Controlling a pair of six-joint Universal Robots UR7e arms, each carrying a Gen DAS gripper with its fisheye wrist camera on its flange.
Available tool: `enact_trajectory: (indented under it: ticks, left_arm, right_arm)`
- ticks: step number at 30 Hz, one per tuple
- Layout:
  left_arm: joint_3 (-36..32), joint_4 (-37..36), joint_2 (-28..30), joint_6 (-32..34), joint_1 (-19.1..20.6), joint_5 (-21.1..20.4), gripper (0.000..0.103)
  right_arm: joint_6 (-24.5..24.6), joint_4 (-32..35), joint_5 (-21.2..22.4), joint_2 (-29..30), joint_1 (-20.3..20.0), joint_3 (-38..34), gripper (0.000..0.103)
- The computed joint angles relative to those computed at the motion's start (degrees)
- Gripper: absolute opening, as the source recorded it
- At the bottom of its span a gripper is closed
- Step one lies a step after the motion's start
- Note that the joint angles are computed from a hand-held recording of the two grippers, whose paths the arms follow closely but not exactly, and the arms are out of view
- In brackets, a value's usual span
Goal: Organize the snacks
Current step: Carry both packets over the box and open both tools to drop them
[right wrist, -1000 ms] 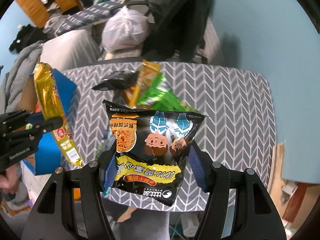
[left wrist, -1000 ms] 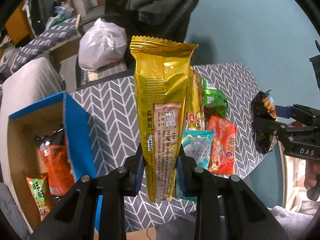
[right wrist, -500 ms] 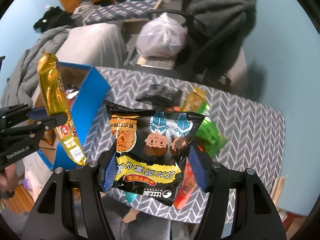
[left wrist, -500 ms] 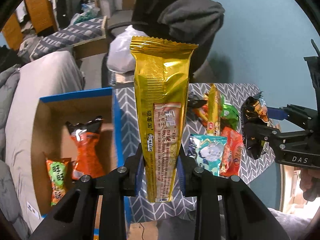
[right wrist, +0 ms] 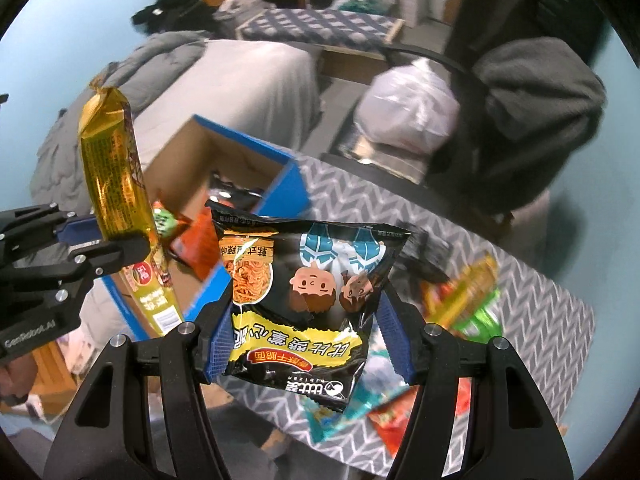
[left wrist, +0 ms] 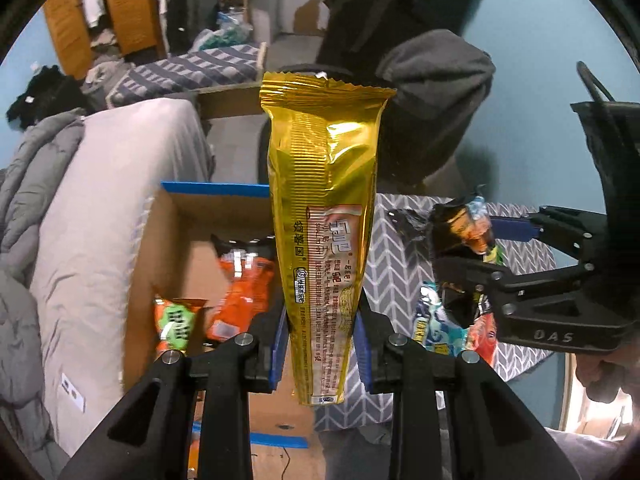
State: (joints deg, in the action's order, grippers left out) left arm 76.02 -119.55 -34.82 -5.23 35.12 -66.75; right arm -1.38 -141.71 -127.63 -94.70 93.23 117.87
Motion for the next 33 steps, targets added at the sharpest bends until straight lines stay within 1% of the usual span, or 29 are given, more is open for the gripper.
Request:
enact_trajectory:
  ticks: [7,10,17,21,26,33]
  left_arm:
    - [0.72,-0.82,-1.73,-0.78,1.65,4.10,0.029]
    - [0.64,-0.64,-1.89,-1.19,2.85,5.91,0.029]
    - [0.14,-0.86,-1.21,-1.34,5.30,8.04,0.029]
    - [-0.67,-0.51,-0.03,-1.19,6.63,8.66,0.029]
    - [-0.96,-0.47,0.50,-0.99,7.90,7.93,0.029]
    - [-1.92,1.43,1.36,-0.83,9.07,7.74,0.029]
  right_arm:
    - [-3.36,-1.49,2.04,6.96,1.91,-4.19,0.064]
    - [-4.50,-1.74,3.29,9.79,2.11,-5.94,0.064]
    - [-5.48,-1.09,5.42,16.09,1.80,-9.98,0.064]
    - [-5.20,-0.14,6.29,19.47,1.23,-12.24,0.064]
    - [-5.14,0.19,7.05,22.31,0.84,-13.78,0.064]
    - [-2.53,2.52,9.16,23.93,-0.31,-15.30,0.064]
